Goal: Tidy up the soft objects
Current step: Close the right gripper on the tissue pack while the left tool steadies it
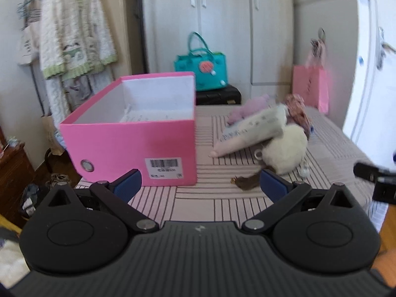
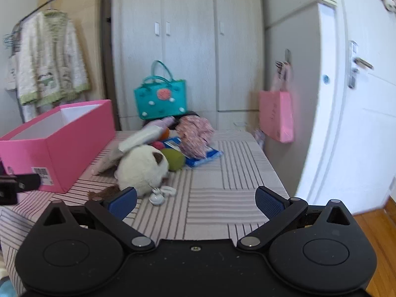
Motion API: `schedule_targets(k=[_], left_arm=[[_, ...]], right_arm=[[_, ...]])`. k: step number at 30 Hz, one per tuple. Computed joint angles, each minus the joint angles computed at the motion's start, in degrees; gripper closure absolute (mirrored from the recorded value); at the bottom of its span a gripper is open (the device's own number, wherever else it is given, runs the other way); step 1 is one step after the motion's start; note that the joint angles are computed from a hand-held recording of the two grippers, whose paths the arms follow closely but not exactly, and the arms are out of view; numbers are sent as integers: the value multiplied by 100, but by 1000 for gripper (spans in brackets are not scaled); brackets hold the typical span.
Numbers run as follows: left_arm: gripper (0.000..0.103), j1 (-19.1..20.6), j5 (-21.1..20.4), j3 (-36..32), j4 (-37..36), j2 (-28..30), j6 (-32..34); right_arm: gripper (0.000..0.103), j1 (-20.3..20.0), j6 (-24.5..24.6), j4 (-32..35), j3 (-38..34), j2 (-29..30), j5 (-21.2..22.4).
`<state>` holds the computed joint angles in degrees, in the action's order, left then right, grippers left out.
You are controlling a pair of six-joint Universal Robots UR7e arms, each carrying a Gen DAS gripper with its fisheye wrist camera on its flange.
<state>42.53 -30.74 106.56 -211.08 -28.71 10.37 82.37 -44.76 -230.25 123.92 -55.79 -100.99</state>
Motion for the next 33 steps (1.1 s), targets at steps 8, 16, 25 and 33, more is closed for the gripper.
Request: schedule_targets(k=[8, 16, 25, 33], left_arm=[[0, 86, -924, -236, 1417, -531, -246], [2, 238, -1622, -799, 1599, -355, -136], [9, 454, -1295, -1666, 1829, 277, -641], [12, 644, -1427, -2035, 2197, 574, -1212]], right_arm=[[0, -209, -599, 1290, -222, -668, 1360], [0, -167, -116, 3620, -1189, -903, 1461], [0, -92, 349, 5786, -2575, -547, 1577], [6, 64, 506, 7300, -3772, 214, 1175]])
